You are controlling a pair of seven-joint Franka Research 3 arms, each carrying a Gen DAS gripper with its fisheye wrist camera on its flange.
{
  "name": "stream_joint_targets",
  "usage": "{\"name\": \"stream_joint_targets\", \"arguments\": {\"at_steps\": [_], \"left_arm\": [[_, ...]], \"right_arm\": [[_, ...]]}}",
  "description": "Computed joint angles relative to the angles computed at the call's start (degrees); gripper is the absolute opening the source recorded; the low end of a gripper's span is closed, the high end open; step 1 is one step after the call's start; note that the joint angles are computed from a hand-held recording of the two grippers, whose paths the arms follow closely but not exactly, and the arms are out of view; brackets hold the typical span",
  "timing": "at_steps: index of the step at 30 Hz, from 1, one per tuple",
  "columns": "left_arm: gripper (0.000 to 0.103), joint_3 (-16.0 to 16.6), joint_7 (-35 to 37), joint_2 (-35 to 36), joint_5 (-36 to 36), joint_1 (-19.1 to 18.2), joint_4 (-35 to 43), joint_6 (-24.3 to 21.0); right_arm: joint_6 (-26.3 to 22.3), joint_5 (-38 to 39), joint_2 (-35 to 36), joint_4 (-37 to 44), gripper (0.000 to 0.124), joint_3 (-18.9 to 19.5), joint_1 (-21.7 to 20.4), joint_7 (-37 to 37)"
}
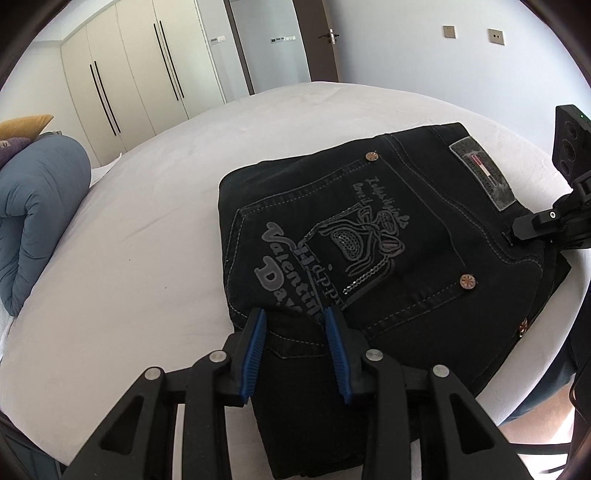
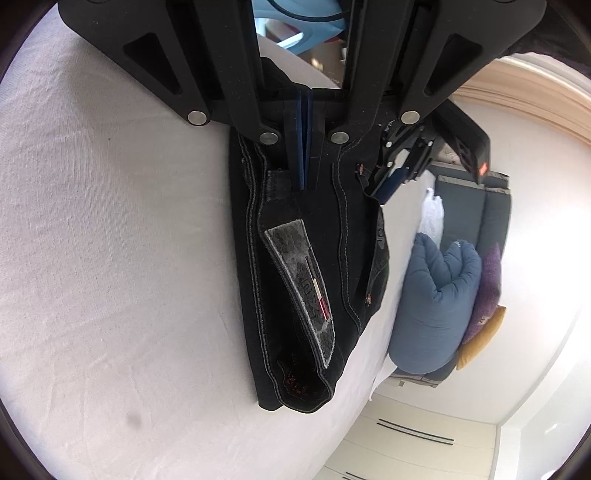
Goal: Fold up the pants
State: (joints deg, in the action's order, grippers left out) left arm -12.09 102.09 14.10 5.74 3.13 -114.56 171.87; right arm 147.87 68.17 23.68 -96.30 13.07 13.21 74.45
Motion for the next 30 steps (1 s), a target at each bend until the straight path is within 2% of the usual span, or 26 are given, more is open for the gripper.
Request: {"name": "stream_joint_targets", "arguments": {"at_steps": [1,2,4,5,6,8,11,13,14,15,16,17,18,19,20,22,25,27,29,30], "left_arm": [[0.035,-0.09,-0.13,-0.84,-0.27,0.12,0.13,-1.21],[0.035,-0.21,-0.37,-2.18,-1.1,0.33,-0.32,-1.79],[0.044,-1.83,2.27,-3.25,-4.98,1.81,-1.13,-0.98],[0.052,-1.18,1.98,-3.42,-4.44,1.18,-1.65,-1.07],[0.053,-0.01,0.78,-2.92,-2.59,0.21,-1.84,-1.41],[0.053,-2.55,4.32,-2.63,-7.69,2.67,-3.08,0.61],[0.052,-5.26,10.12,-2.73,-14.83,5.44,0.15,-5.28],[0.055,-4.82,12.26,-3.36,-18.81,5.75,1.63,-7.95],[0.065,-4.51,13.04,-3.87,-21.18,5.94,2.07,-8.2],[0.082,-3.9,13.21,-3.73,-22.78,5.81,3.1,-8.46],[0.09,-3.28,13.09,-3.3,-24.53,5.67,4.56,-9.06],[0.101,-3.01,13.41,-1.99,-27.17,6.06,7.46,-11.03],[0.101,-2.77,13.71,-0.9,-28.8,6.24,9.6,-12.95],[0.101,-2.1,12.87,1.1,-29.11,6.14,13.04,-15.98],[0.101,-1.49,11.87,2.8,-28.74,5.93,15.76,-18.48],[0.101,-0.29,8.52,8.22,-26.53,5.51,24.52,-27.63],[0.1,-0.02,5.07,15.4,-24.25,5.36,35.48,-41.28],[0.1,-0.21,3.38,18.78,-23.12,5.15,40.21,-46.95],[0.1,-0.71,3.69,19.98,-23.11,5.3,41.85,-47.29],[0.1,-0.92,3.17,21.3,-23.12,5.3,44.16,-48.98]], "right_arm": [[-0.63,-0.08,-0.48,-0.14,0.0,-0.2,-0.1,1.93],[-0.07,-0.84,-1.44,-0.46,0.005,-0.42,0.31,2.69],[1.01,-0.33,-3.05,-0.84,0.008,0.12,0.5,-1.62],[-0.03,0.37,-3.45,-0.89,0.008,0.44,0.29,-3.67],[-1.26,-0.85,-3.25,-0.8,0.008,0.04,0.65,-3.24],[-2.86,-4.58,-2.03,-1.13,0.003,-1.44,1.9,-0.45],[-2.31,8.34,-3.09,-4.62,0.0,1.33,-1.74,-8.08],[-1.55,8.55,-5.18,-6.03,0.003,0.22,-0.97,-9.13],[-1.18,8.33,-6.51,-6.66,0.004,-0.32,-0.6,-9.68],[-0.42,8.46,-7.53,-7.25,0.006,-0.82,-0.24,-10.5],[0.48,8.31,-8.54,-7.57,0.013,-1.43,0.03,-11.06],[1.24,8.72,-8.95,-7.47,0.031,-1.98,0.09,-11.61],[1.99,8.96,-8.97,-7.19,0.048,-2.5,0.15,-11.38],[3.55,7.91,-8.5,-6.62,0.086,-3.25,0.44,-9.23],[5.56,5.75,-8.02,-6.19,0.092,-3.91,1.01,-5.8],[4.74,2.93,-5.83,-3.73,0.092,-4.6,0.33,-1.01],[0.67,-3.23,-1.63,1.48,0.092,-4.95,-0.86,5.65],[-3.17,-10.33,1.53,6.39,0.091,-5.44,-0.72,10.59],[-6.51,-15.17,4.74,11.33,0.091,-5.29,-0.89,14.63],[-7.39,-16.63,5.91,13.12,0.09,-5.02,-1.05,16.23]]}}
